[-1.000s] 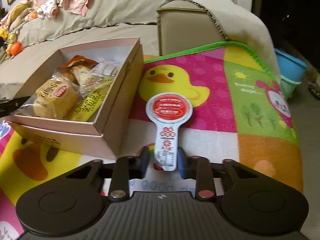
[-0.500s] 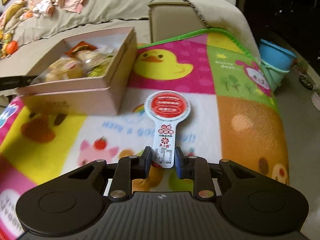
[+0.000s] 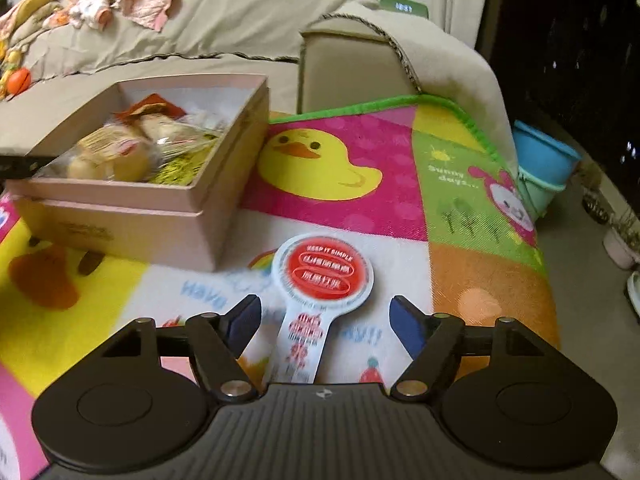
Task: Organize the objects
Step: 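Grasp the red-lidded lollipop-shaped cup by its stick with the right gripper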
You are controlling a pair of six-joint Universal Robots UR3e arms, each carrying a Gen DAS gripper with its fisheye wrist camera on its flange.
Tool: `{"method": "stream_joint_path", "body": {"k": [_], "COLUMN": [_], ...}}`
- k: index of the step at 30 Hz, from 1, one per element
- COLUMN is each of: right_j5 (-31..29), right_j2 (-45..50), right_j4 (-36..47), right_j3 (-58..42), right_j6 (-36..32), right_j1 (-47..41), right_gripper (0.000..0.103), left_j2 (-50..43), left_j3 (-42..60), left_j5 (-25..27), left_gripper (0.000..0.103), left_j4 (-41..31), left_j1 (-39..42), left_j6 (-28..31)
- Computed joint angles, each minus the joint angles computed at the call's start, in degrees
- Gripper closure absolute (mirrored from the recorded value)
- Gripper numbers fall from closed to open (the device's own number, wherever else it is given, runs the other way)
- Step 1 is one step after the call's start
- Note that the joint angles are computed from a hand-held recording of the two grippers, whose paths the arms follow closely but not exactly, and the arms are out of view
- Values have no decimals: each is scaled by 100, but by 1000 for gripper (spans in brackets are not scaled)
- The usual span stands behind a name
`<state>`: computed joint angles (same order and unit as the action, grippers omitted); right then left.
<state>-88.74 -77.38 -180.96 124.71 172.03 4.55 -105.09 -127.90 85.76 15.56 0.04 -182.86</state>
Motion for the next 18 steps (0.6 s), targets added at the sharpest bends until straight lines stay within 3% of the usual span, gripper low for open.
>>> {"method": "stream_joint_path", "body": {"k": [5, 8, 11, 15, 18], "right_j5": [302, 301, 354, 334, 469], "right_j2": [260, 242, 64, -317, -751], "right_j4": [168, 228, 442, 755, 1042], "right_j3": [-324, -352, -328, -160, 24], "right_j6": [230, 152, 128, 65, 2], "right_j1": [-91, 6, 1, -46, -194], "right_gripper": [34, 47, 50, 71, 76], "left_j2": [-5, -3, -1, 0, 7], "left_j3": [2, 1, 2, -4, -17], "left_j5": [-3, -5, -2, -12, -3], "left_gripper": [86, 86, 86, 85, 85], "left_j4": [5, 4, 0, 7, 22], "left_j1": [0, 1, 0, 5, 2], "left_j6": [-2, -3, -2, -1, -24]}}
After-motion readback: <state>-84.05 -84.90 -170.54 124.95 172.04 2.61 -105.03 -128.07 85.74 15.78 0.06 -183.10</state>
